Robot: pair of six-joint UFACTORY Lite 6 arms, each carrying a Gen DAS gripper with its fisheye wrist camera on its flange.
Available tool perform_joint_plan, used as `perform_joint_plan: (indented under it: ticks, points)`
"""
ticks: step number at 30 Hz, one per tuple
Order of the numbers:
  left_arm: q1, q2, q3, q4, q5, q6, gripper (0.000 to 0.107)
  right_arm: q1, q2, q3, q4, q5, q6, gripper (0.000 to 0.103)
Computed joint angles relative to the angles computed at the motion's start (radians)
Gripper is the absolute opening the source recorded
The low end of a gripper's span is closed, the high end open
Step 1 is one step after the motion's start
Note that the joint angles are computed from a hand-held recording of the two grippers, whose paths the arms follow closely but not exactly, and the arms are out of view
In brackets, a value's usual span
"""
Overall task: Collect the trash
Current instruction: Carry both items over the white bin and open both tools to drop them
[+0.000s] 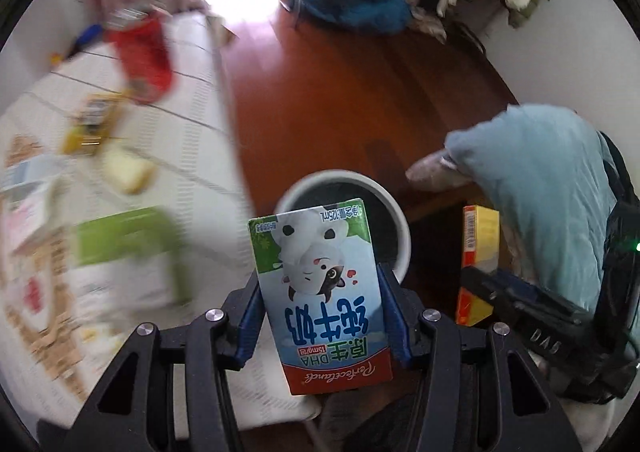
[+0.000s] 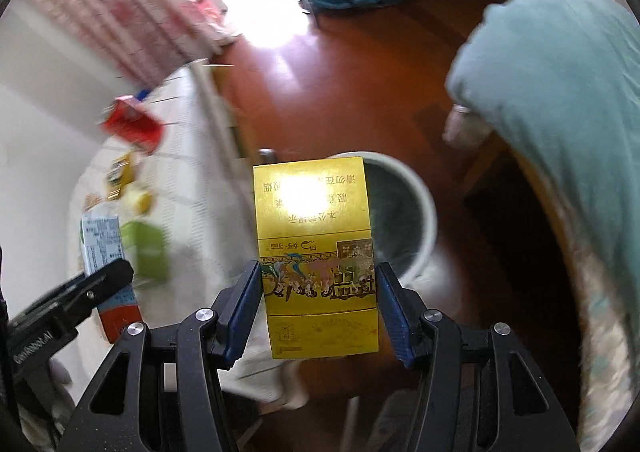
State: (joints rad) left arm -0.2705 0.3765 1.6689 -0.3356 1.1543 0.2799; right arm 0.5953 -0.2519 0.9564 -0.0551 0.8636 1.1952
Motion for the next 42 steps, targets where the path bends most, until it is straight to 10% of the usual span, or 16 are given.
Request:
perform_joint_plan:
  ticks: [8,11,18,20,22,42]
  points:
    - [-0.119,0.415,0.341,-0.028,0.064,-0.097,0.054,-0.277,0.095,-0.222,0.207,-0.212,-0.395,0.059]
    - [-0.117,0.568,0.523,-0.047,0.122,-0.125,0.098,-0.317,0.225,-0.216,0.257,-0.303,-0.481,0.059]
    - [-0.114,0.584,0.567,-0.009,0.128,-0.198,0.099,-0.403,0.408,-0.184,0.464,-0.411,-0.745,0.061]
    - [-0.122,0.493,0.45,0.028,0.074,-0.208,0.099,-0.405,0.432,-0.177,0.449,-0.42,-0.747,0.101]
    - [-0.124,0.387,0.322,0.057,0.021,-0.205,0.099,-0.395,0.398,-0.2,0.425,-0.432,-0.722,0.103]
    - [-0.219,-0.238,-0.22,0.368,-0.179,-0.307,0.098,-0.021,-0.084,-0.173,-0.153,0.119,0.086,0.103]
